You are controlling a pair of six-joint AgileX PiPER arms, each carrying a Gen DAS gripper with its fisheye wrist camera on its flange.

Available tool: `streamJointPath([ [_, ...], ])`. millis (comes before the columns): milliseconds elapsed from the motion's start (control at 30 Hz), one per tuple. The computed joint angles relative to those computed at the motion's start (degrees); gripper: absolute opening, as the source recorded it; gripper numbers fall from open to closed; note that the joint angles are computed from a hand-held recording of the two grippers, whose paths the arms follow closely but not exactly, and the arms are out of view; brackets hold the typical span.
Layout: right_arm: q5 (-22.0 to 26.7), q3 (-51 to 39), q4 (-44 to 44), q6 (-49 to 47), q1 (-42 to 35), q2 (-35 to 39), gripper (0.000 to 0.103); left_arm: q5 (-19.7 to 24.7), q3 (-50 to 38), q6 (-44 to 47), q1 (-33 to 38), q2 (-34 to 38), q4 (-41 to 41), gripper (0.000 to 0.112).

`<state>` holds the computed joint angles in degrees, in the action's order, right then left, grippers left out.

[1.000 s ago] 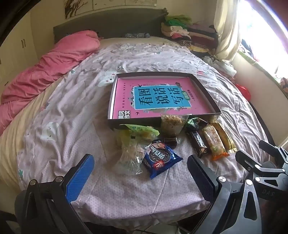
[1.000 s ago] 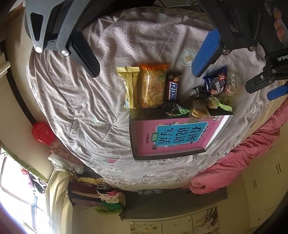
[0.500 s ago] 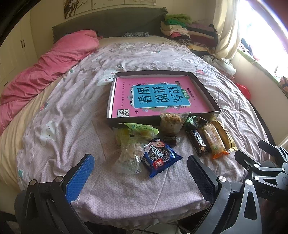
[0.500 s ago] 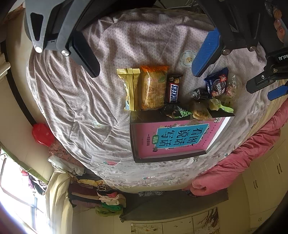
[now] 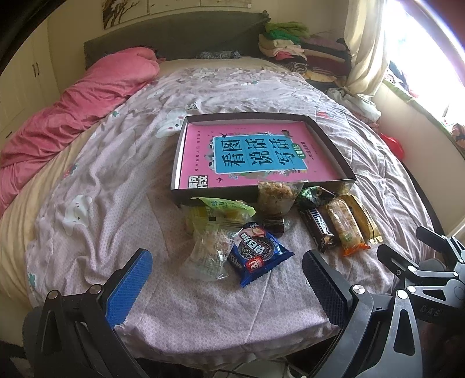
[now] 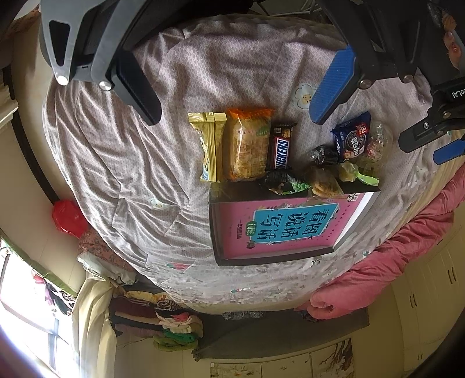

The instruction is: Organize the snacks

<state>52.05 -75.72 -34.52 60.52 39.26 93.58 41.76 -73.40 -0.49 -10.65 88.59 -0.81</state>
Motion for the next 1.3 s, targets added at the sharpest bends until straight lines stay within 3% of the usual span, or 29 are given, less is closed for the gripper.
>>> streamJointPath([
  [333,-0.17,0.08,0.40,-0.30,-0.24,0.15,0.102,0.47,-0.40,-0.31,0.11,0.39,-0.24,0.103],
  [667,-2.22,1.39,2.18,-0.81,-2.40,0.02,0.102,1.99,-1.40,3.71,4.04,3.06,-5.62,0.103],
  [967,-3.66,2.52,4.00,-2.47,-6.72,0.58,0.102,4.02,-4.47,5.91,9.66,9.52,-8.19,0.103],
  [1167,-5.38,1.89,6.57,-5.87,-10.00,3.18,0.102,4.00,-7.54,8.46,9.09,15.09,-8.75,0.102],
  [1300,-5.75,0.14,11.17,-10.23,-12.51,5.71,0.094,2.67,-8.39,9.27,8.56,16.37,-9.15,0.101],
])
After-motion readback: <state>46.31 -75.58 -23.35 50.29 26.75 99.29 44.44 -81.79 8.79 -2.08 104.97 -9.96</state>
